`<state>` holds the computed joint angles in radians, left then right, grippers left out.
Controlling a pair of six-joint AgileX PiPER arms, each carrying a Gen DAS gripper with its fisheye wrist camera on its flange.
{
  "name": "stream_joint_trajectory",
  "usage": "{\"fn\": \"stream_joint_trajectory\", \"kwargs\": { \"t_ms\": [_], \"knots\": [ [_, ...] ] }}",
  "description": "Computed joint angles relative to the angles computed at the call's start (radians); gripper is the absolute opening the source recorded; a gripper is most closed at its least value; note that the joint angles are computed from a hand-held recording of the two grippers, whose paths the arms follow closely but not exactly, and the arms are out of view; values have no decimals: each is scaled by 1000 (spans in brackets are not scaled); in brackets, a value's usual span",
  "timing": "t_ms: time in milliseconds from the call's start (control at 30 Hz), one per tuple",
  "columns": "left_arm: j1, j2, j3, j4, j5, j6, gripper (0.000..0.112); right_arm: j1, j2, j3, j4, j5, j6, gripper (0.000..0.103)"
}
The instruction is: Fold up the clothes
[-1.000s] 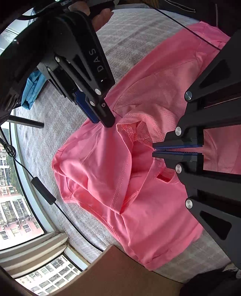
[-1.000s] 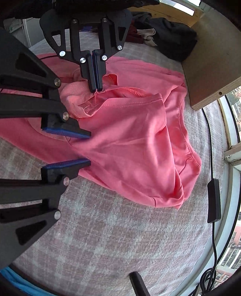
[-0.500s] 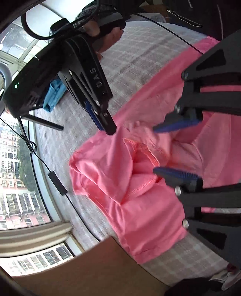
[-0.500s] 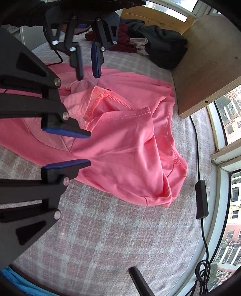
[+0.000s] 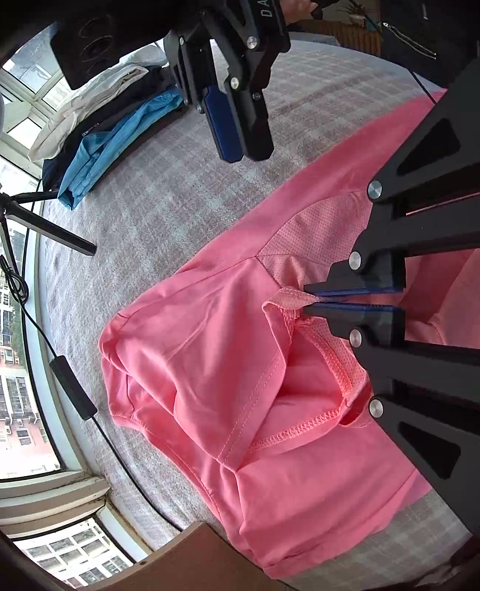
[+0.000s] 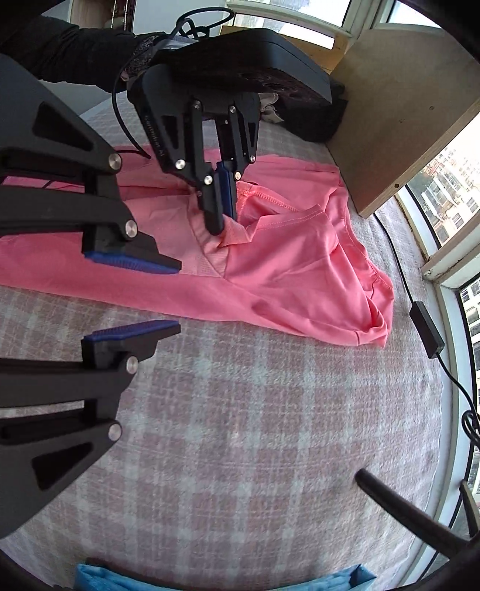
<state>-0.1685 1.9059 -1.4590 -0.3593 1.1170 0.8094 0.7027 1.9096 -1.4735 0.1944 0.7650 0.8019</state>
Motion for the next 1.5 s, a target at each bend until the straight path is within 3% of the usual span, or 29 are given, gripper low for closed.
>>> {"fn": "stream_joint_trajectory", "kwargs": {
  "t_ms": [200, 333, 467, 533, 633, 700, 833, 967, 1000, 1033, 1067, 1200, 1500],
  "knots": [
    [39, -20, 35, -11, -24, -32, 7, 66, 32, 6, 70, -84, -47, 29],
    [99, -80, 58, -15, -35, -11, 11, 92, 133, -109, 75, -11, -63, 29],
    [185, -112, 34, -43, 3, 18, 10, 104, 125, -95, 56, -2, -45, 29],
    [161, -103, 14, -15, -5, -8, 13, 101, 102, -70, 41, -21, -25, 29],
    [102, -82, -7, 14, 0, -1, 26, 97, 64, -37, 42, -53, -15, 29],
    [53, -80, 12, 64, -37, -2, 32, 94, 63, -49, 47, -64, -17, 29],
    [-7, -72, 62, 140, -97, 19, 30, 107, 80, -104, -6, -30, 17, 29],
    [-28, -68, 98, 181, -116, 62, 28, 126, 136, -149, 51, -29, -20, 29],
    [-32, -63, 101, 195, -119, 60, 24, 129, 145, -152, 63, -29, -28, 29],
    [-35, -57, 102, 210, -123, 48, 7, 131, 155, -154, 75, -28, -36, 29],
    [-28, -55, 98, 201, -118, 50, 3, 134, 166, -162, 73, -22, -31, 29],
    [20, -67, 80, 127, -92, 94, 3, 131, 205, -182, 73, -5, -12, 29],
    [213, -32, 11, -113, 88, 183, 3, 136, 278, -305, 45, 88, 8, 29]
  ]
}}
